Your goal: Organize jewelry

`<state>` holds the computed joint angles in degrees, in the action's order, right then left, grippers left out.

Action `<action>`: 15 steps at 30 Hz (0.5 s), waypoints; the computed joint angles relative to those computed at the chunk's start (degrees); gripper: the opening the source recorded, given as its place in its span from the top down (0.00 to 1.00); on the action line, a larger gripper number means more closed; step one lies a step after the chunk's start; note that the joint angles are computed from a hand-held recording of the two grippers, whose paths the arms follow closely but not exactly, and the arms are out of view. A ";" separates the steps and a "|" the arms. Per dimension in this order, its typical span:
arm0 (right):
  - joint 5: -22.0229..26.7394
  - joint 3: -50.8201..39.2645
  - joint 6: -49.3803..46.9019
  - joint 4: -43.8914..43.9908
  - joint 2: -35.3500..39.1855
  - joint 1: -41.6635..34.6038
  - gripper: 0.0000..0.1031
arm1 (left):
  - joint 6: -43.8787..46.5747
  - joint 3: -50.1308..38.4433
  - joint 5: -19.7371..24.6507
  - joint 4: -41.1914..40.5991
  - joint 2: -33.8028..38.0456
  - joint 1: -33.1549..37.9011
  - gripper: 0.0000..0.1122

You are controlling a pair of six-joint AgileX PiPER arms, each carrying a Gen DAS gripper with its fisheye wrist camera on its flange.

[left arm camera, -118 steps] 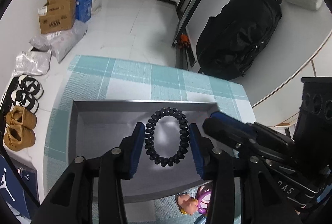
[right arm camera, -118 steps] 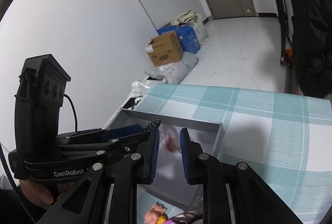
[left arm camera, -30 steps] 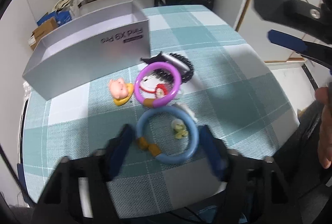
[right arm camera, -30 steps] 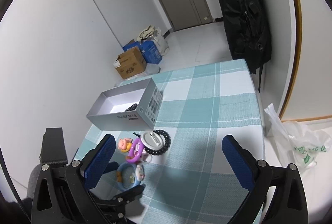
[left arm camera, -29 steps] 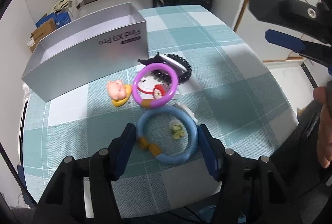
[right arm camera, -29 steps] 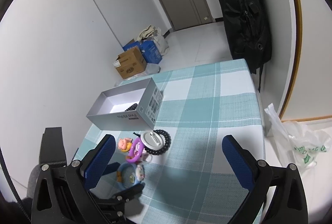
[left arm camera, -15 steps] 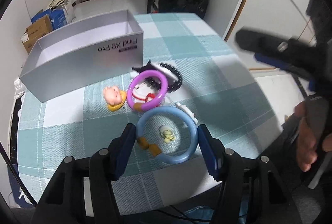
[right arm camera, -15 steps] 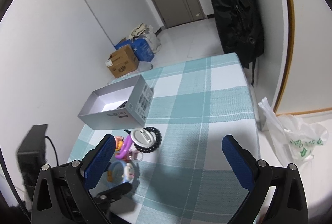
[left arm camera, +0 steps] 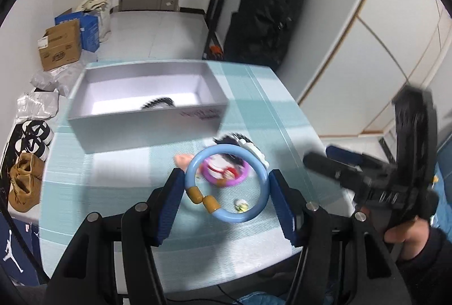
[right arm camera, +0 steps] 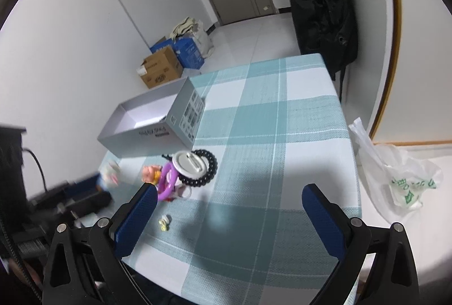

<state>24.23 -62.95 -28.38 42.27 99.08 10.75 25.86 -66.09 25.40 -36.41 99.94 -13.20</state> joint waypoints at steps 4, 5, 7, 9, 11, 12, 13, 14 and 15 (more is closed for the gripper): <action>0.10 0.29 -6.24 2.16 0.17 2.92 0.00 | 0.29 -0.13 -1.01 -1.23 0.48 2.40 0.50; 0.25 0.41 -8.99 3.22 0.21 3.99 0.01 | 0.81 -0.35 -0.75 -2.77 0.83 3.47 0.50; -0.75 0.25 -8.69 0.17 0.54 7.15 0.02 | 1.16 -0.51 -0.47 -4.25 1.04 4.53 0.50; -1.22 -0.14 -8.16 -2.53 1.14 9.37 0.08 | 0.74 -0.84 -0.64 -5.11 1.44 5.32 0.50; -0.87 -1.10 -6.32 -6.08 2.29 11.47 0.17 | 2.21 -0.85 -0.41 -7.57 1.60 6.18 0.50; -0.62 -1.58 -4.84 -8.10 2.86 12.30 0.20 | 2.94 -0.80 -0.28 -8.55 1.62 6.56 0.50; -0.53 -1.85 -3.19 -10.26 3.43 13.26 0.21 | 3.93 -0.59 0.06 -9.39 1.37 7.13 0.50; -0.17 -1.94 -3.62 -10.14 3.73 13.60 0.22 | 4.17 -0.70 -0.05 -9.84 1.51 7.24 0.50; 0.00 -1.89 -4.39 -9.80 3.95 13.90 0.23 | 5.33 0.03 0.08 -10.71 0.92 7.83 0.50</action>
<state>24.24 -64.84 -32.77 32.47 103.03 24.66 31.19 -66.06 25.49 -47.12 100.86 -5.36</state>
